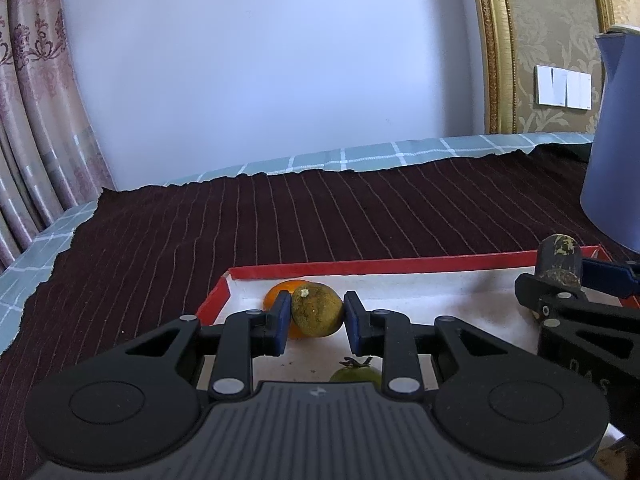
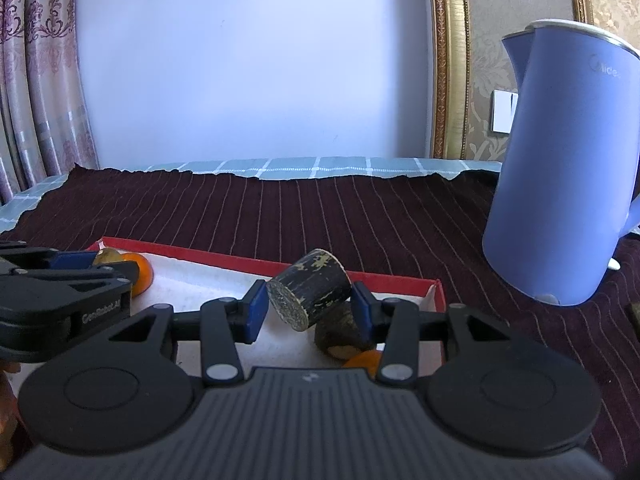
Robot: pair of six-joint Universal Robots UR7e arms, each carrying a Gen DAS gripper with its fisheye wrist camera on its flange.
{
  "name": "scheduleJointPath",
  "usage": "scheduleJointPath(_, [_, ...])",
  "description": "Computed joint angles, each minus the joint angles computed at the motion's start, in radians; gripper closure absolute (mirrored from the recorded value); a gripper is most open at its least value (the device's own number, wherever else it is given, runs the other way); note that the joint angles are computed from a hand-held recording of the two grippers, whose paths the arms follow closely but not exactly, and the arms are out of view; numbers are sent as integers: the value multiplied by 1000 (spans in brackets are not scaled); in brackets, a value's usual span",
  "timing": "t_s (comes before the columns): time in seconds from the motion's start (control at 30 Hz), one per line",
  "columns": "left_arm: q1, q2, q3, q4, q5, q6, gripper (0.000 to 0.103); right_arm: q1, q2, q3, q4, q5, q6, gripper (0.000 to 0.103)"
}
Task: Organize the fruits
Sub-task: 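Open both tools to drop the brown fruit and tuber cylinder into the tray, then withdraw both open tools up and away from the tray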
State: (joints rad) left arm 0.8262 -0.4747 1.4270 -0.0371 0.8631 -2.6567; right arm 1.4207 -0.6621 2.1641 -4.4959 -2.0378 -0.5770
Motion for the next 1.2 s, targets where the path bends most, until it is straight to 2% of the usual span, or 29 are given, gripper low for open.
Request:
scheduleJointPath(0.47, [-8, 2, 15, -22, -5, 19, 75, 0, 2, -2, -6, -31, -5, 61])
scheduleJointPath(0.53, [-9, 4, 14, -23, -9, 22, 75, 3, 6, -3, -13, -31, -12, 58])
scheduleJointPath(0.6, [-11, 7, 12, -22, -13, 23, 75, 5, 11, -7, -20, -34, -21, 50])
scheduleJointPath(0.73, [-15, 12, 7, -16, -15, 21, 75, 6, 15, -8, -27, -35, -35, 49])
scheduleJointPath(0.83, [-17, 17, 1, -5, -15, 16, 75, 8, 20, -5, -51, -36, -43, 43])
scheduleJointPath(1.0, [-22, 24, -8, 6, -11, 5, 75, 8, 40, 1, -124, -43, -64, 27])
scheduleJointPath(1.2, [-20, 24, -5, 3, -10, 6, 75, 9, 46, 2, -151, -55, -70, 23])
